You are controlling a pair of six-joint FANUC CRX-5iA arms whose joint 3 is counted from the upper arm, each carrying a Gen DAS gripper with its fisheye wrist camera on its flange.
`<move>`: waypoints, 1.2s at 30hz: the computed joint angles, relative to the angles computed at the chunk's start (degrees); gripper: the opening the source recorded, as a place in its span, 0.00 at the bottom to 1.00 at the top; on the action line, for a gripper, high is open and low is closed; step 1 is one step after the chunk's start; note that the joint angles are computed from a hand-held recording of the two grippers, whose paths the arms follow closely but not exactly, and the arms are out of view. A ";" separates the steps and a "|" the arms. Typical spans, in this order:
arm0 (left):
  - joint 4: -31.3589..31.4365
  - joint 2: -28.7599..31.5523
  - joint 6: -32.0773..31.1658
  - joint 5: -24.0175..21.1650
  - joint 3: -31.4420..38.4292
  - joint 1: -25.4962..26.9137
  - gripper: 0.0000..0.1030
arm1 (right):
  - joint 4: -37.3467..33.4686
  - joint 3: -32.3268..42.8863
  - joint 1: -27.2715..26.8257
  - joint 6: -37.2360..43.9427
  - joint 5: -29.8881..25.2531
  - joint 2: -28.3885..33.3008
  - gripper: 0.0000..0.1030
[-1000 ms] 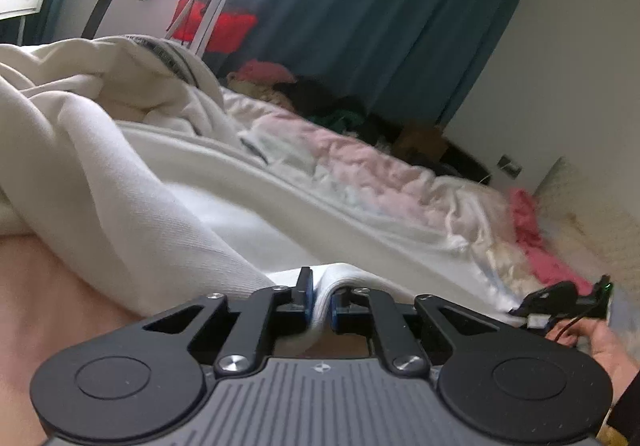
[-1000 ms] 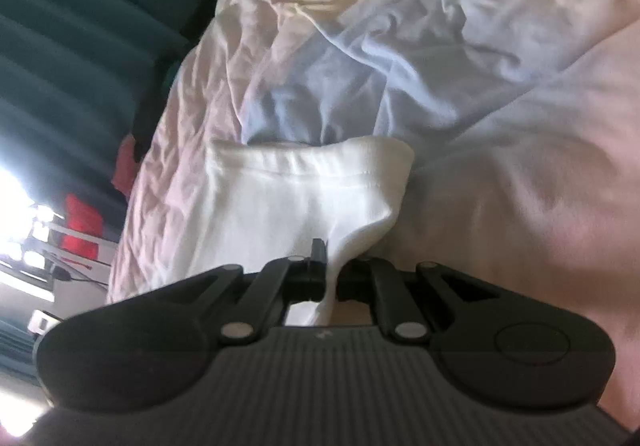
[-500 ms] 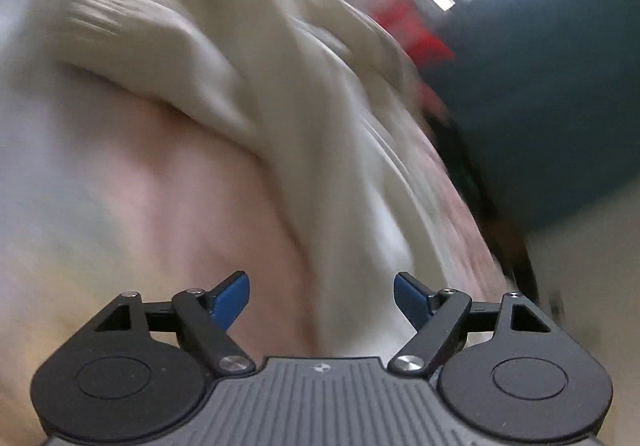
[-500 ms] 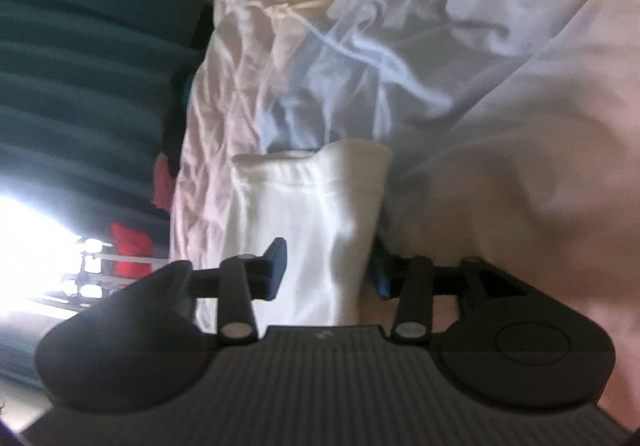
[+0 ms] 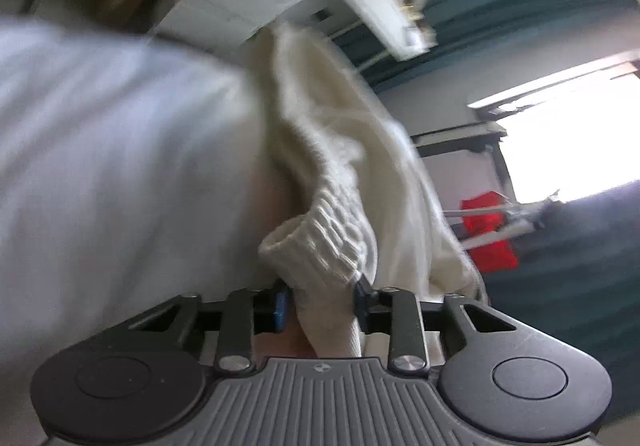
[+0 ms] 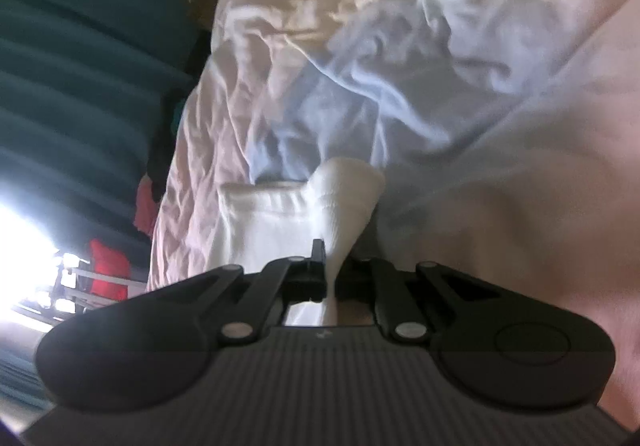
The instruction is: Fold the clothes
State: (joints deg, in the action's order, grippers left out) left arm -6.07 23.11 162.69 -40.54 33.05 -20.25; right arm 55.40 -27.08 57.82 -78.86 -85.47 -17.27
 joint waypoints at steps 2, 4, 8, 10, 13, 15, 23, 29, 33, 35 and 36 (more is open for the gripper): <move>2.17 -2.05 -3.61 0.89 -1.03 1.23 0.25 | 0.15 0.46 -0.11 1.07 -0.47 0.18 0.05; 4.06 -4.54 -6.65 0.85 -1.81 3.05 0.22 | 0.35 0.56 0.39 1.17 -1.47 0.02 0.05; 6.22 -9.73 -11.68 -1.60 -2.58 7.58 0.19 | 0.94 1.19 1.97 0.82 -4.72 -0.05 0.05; 9.21 -11.09 -15.97 -4.09 -2.78 9.85 0.19 | 1.31 2.37 3.17 1.42 -7.78 0.56 0.05; 12.38 -12.57 -21.06 -8.81 -3.83 12.51 0.19 | -0.78 5.61 5.13 3.61 -13.52 2.04 0.05; 13.17 -14.77 -25.28 -11.67 -6.94 13.99 0.19 | -3.79 8.01 6.14 4.85 -17.06 2.94 0.06; 8.29 -17.37 -35.08 -19.26 -10.47 13.08 0.38 | -12.65 10.62 7.09 4.59 -19.50 2.19 0.33; -9.81 -17.84 -36.17 -23.18 -3.91 2.20 0.75 | -4.89 16.91 6.17 18.95 -29.56 10.48 0.82; -15.72 -16.46 -36.49 -18.84 -0.32 -4.71 0.82 | 3.50 19.14 4.77 35.38 -22.57 13.78 0.80; -16.37 -14.61 -36.47 -15.77 2.02 -7.65 0.86 | 6.84 20.57 4.57 41.52 -18.77 15.71 0.80; -16.23 -13.30 -36.67 -14.57 3.49 -8.93 0.87 | 8.81 21.07 4.42 43.66 -16.89 16.74 0.80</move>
State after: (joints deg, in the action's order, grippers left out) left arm -22.31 9.81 126.02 -55.11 36.55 -29.19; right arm 64.20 -6.01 62.24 -35.20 -102.36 -0.53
